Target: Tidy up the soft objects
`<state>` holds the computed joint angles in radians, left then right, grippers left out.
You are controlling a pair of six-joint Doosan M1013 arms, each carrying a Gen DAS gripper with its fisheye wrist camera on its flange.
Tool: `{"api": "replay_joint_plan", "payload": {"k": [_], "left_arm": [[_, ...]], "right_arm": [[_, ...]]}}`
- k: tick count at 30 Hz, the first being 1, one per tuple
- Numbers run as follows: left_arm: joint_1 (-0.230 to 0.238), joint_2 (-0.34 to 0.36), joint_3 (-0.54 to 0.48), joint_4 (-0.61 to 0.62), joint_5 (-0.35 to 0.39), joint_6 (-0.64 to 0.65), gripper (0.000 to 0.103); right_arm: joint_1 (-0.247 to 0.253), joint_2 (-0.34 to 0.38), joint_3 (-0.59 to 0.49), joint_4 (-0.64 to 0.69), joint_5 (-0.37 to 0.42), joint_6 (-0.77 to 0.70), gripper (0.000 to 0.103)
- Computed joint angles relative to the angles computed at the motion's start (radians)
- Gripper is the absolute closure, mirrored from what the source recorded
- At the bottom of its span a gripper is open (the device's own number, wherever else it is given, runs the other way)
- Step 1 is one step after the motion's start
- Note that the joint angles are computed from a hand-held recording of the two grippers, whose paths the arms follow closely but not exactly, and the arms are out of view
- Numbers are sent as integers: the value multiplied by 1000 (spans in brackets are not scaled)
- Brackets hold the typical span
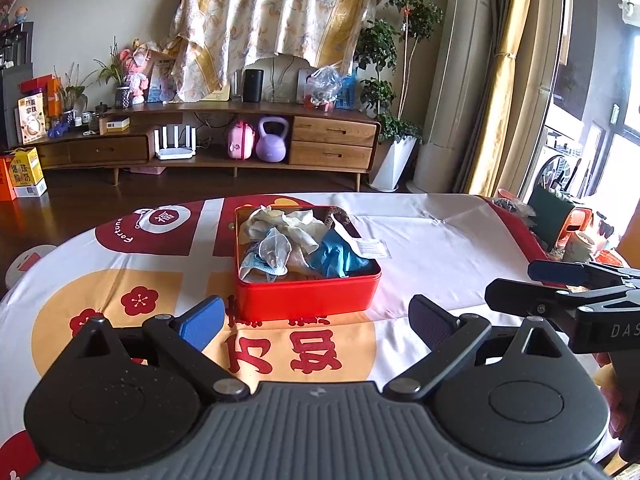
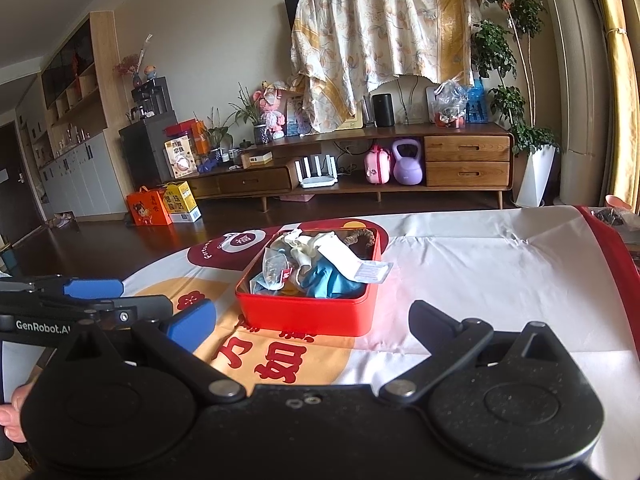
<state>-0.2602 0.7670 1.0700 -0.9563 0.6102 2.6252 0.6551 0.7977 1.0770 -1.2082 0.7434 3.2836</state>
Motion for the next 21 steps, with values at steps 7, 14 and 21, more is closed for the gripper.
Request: {"api": "replay_joint_plan", "payload": {"k": [7, 14, 21], "left_arm": [[2, -3, 3, -16, 7, 18, 4], [3, -11, 15, -41, 5, 47, 4], [3, -17, 25, -57, 6, 71, 4]], "right_arm": [[1, 2, -8, 6, 6, -6, 0], [1, 1, -6, 2, 3, -1, 0], [3, 8, -24, 12, 9, -17, 0]]}}
